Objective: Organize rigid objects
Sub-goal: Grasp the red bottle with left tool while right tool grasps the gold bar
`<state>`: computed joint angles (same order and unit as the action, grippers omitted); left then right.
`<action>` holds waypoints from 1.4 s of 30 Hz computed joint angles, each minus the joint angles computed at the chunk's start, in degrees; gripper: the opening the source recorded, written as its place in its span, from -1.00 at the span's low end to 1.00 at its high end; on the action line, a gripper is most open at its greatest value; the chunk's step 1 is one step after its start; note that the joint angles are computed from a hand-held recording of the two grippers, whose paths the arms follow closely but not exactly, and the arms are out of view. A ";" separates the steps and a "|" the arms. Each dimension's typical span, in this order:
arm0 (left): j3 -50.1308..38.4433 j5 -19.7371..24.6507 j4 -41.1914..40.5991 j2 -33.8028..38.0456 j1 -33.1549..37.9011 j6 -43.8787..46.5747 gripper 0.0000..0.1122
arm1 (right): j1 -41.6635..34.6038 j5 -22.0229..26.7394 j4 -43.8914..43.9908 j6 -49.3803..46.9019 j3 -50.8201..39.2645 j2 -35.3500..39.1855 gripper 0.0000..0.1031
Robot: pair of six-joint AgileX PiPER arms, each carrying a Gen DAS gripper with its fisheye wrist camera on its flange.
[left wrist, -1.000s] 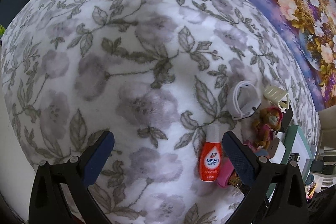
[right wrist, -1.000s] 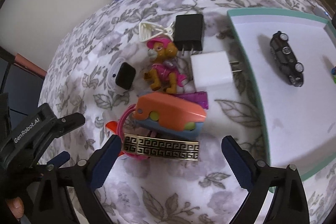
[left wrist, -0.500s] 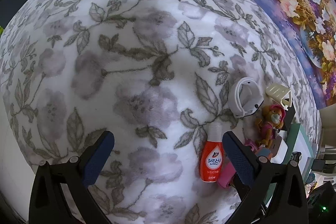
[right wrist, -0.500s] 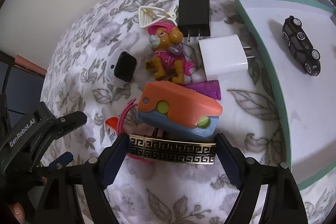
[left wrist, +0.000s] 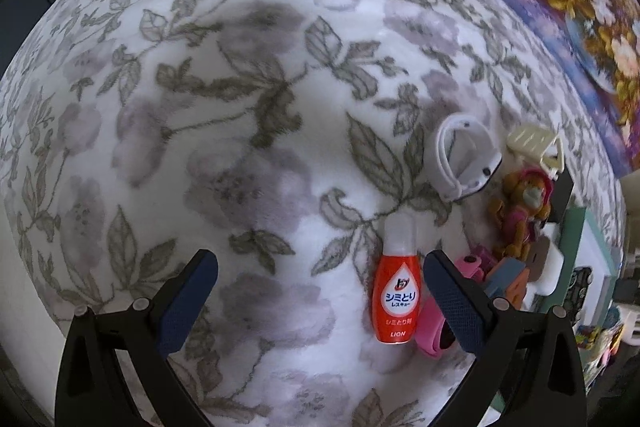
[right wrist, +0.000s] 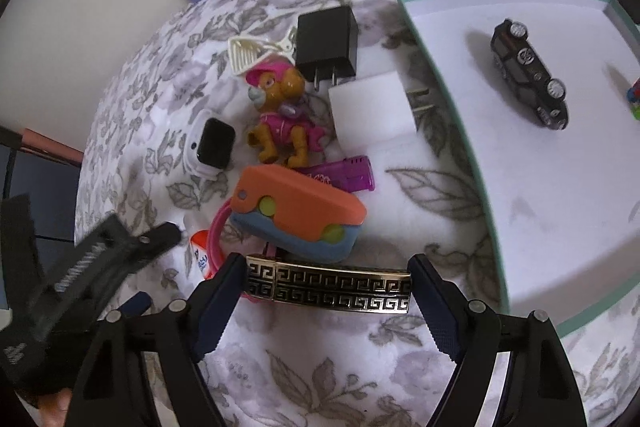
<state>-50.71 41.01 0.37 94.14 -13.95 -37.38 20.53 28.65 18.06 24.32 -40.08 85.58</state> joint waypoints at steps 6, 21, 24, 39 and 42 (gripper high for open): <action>-1.45 0.04 2.14 3.68 -2.80 -2.12 0.82 | 0.10 1.99 -5.73 4.54 -0.73 -3.39 0.63; -3.14 1.65 9.80 5.06 -9.57 -7.09 -0.08 | -1.22 3.68 -10.77 10.00 -0.06 -6.21 0.63; -3.78 1.65 10.12 5.42 -10.75 -7.25 -0.31 | -1.92 4.20 -11.12 10.34 0.13 -6.52 0.63; -2.87 4.34 15.30 -1.27 -10.26 -11.49 -0.57 | -6.99 7.45 -9.52 7.59 0.65 -7.98 0.63; -3.68 6.14 18.20 -3.91 -12.11 -13.89 -0.57 | -8.61 8.31 -9.01 6.33 0.64 -8.69 0.63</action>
<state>-54.40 47.14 18.57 90.23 -26.06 -51.27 11.92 36.96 9.06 30.64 -39.43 76.89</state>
